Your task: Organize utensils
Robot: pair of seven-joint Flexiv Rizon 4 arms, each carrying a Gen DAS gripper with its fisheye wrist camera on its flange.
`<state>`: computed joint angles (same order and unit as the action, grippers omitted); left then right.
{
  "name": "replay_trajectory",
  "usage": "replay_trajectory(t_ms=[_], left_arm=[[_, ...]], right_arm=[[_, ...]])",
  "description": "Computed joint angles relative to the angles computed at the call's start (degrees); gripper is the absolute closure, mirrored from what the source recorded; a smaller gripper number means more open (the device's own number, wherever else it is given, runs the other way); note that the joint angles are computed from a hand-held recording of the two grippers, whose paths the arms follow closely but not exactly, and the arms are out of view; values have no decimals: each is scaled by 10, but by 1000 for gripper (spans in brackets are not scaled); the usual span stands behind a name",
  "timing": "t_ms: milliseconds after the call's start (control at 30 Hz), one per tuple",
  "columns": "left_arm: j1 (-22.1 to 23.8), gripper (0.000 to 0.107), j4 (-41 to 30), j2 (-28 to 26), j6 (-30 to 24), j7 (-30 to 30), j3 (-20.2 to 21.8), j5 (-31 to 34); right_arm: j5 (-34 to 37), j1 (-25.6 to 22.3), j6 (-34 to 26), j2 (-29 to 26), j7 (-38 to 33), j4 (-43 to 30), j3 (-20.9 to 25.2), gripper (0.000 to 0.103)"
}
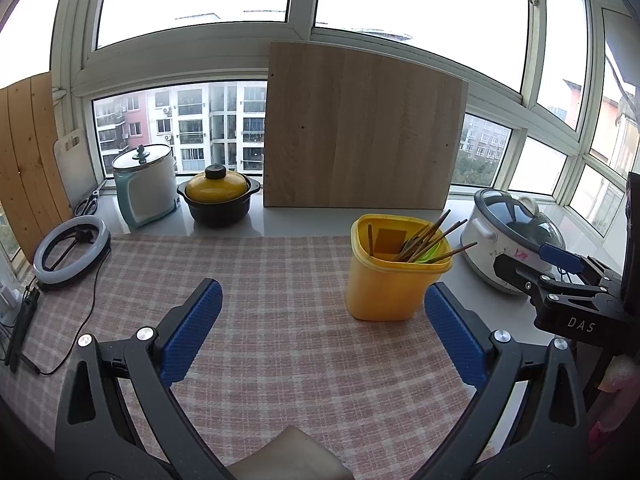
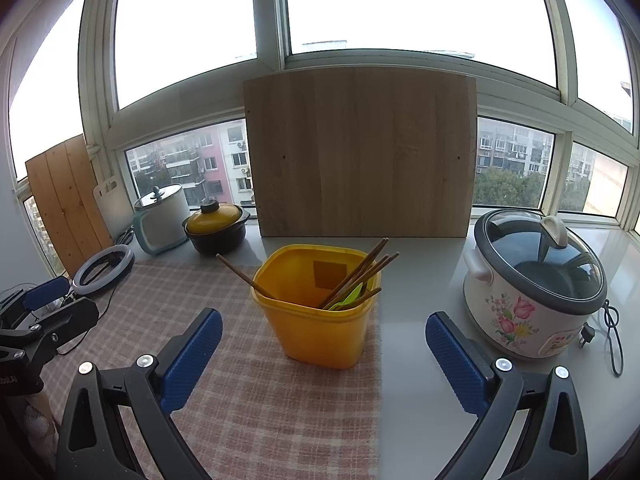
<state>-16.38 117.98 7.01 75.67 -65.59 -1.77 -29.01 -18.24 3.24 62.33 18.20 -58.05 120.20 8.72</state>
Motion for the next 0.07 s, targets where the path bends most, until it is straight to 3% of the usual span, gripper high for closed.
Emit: replay_trajectory(t_ms=[67], left_arm=[[2, 4, 1, 0, 0, -4, 0, 6]], right_arm=[[-1, -1, 0, 0, 1, 1, 1, 0]])
